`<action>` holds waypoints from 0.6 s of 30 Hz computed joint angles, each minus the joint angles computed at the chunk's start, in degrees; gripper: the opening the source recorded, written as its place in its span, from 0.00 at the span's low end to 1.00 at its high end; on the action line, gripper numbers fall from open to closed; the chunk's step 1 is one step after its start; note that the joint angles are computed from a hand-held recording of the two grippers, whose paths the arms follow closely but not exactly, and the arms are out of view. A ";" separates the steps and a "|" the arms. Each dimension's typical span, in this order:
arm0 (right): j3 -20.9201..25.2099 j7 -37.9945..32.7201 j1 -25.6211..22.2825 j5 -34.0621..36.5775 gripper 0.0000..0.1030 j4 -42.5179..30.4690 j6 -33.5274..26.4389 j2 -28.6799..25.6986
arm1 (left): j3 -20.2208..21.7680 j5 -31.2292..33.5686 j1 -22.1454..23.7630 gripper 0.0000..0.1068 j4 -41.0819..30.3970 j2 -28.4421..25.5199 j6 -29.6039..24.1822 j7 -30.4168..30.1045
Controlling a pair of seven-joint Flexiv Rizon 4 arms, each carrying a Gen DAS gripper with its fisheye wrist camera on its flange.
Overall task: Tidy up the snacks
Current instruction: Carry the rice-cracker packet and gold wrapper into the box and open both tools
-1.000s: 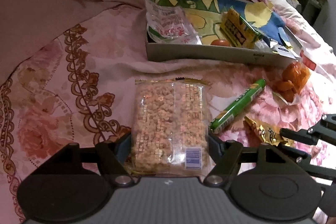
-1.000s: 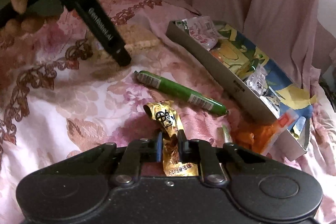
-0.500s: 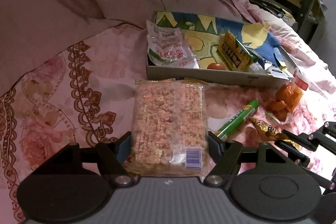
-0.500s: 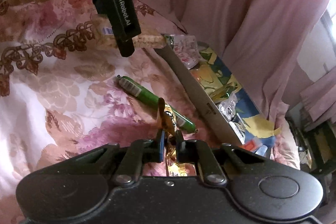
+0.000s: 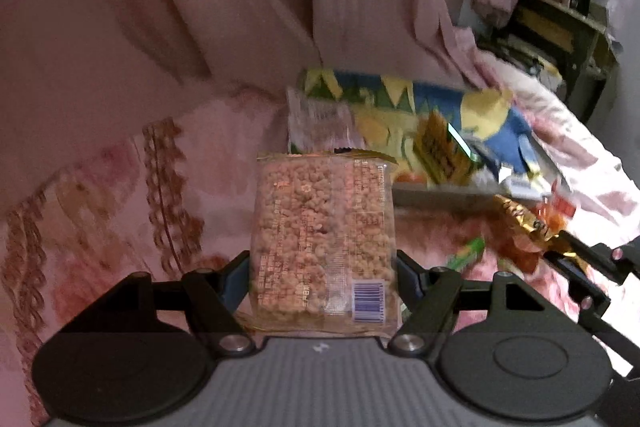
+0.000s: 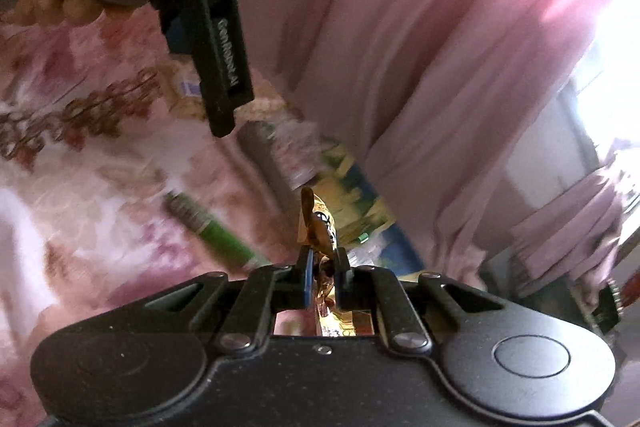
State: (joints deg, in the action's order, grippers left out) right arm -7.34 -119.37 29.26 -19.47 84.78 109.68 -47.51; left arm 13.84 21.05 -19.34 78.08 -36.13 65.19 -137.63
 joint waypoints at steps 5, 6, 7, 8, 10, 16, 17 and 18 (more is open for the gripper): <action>-4.44 0.68 2.89 6.05 0.09 -5.85 3.26 -3.52 | 3.75 3.29 -1.98 0.71 -4.79 -2.51 0.82 -5.88; -5.03 1.03 3.20 7.01 0.09 -7.45 3.03 -4.31 | 4.02 3.53 -1.97 0.71 -6.04 -3.22 0.59 -6.50; -5.67 1.53 3.38 7.91 0.09 -9.48 2.66 -5.34 | 4.18 3.56 -1.79 0.71 -7.79 -4.22 0.29 -7.11; -6.26 2.11 3.44 8.63 0.09 -11.79 2.26 -6.54 | 4.16 3.47 -1.48 0.71 -9.13 -5.04 0.39 -7.73; -7.95 3.50 3.75 10.17 0.09 -16.32 0.84 -8.88 | 3.72 2.47 -0.50 0.71 -12.34 -7.04 0.51 -8.70; -10.54 11.10 2.72 10.18 0.09 -28.57 -6.41 -15.07 | 1.77 -0.85 2.78 0.71 -22.78 -14.14 -1.30 -4.92; -10.42 12.38 2.20 9.49 0.09 -30.86 -7.87 -16.21 | 1.63 -1.27 3.09 0.71 -23.74 -14.97 -1.35 -4.46; -10.29 13.50 1.77 8.79 0.09 -32.59 -8.98 -17.12 | 1.30 -1.79 3.58 0.71 -25.05 -16.04 -1.65 -3.47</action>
State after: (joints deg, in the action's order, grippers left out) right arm -17.62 -105.87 31.03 -10.68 52.20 100.70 -64.63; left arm 15.14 19.26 -15.76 53.03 -52.17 63.54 -141.10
